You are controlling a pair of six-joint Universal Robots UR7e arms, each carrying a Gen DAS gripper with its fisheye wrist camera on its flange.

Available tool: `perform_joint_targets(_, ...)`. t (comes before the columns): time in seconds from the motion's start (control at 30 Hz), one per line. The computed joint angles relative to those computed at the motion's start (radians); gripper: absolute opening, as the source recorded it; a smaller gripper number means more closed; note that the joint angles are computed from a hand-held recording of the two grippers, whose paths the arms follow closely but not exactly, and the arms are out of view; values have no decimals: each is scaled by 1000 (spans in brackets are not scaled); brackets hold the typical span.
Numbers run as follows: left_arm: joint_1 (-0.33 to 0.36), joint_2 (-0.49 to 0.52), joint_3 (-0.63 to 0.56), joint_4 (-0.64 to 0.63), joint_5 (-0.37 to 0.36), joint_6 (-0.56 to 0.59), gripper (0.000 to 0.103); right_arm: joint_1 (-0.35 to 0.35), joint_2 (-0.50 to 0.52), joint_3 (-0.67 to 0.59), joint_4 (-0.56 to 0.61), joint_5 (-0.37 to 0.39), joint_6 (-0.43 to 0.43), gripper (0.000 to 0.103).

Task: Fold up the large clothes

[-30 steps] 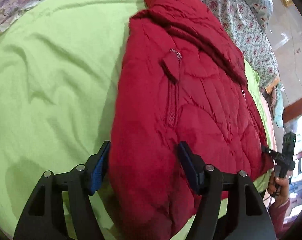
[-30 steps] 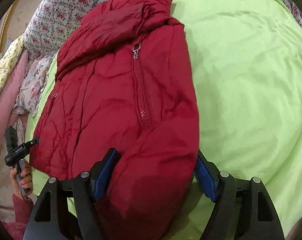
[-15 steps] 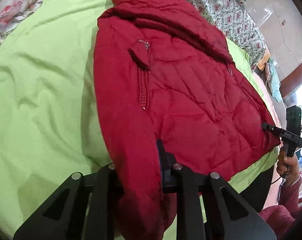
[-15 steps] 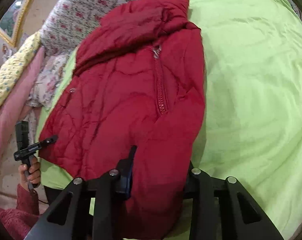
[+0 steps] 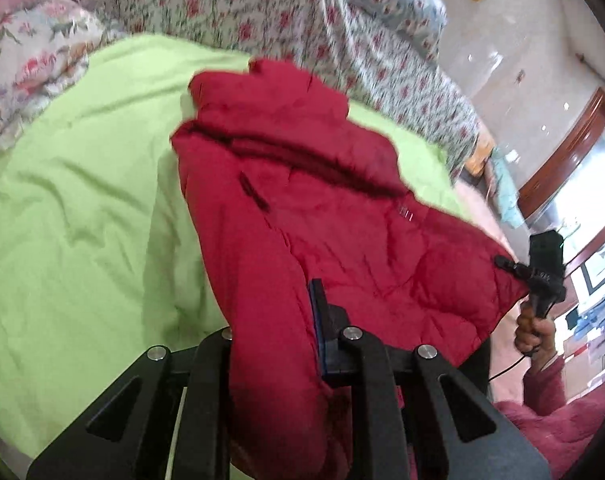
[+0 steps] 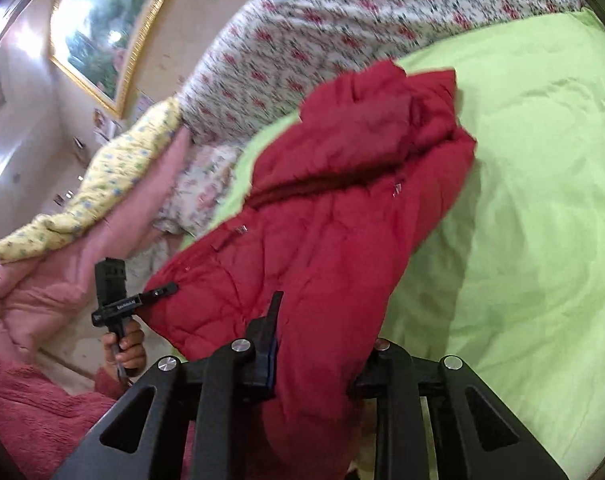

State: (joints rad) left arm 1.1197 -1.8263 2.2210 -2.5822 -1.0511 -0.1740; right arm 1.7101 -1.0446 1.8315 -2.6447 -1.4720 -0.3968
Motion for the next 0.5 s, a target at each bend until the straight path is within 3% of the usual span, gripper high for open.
perform_joint_targets(0.3,35,128,-116,-179,-12,89,14,15,57,-88,-97,65,31,22)
perform_joint_targets(0.5,40,209,-181,-245,50,106,15,38,135,-189,-169,33,51,22)
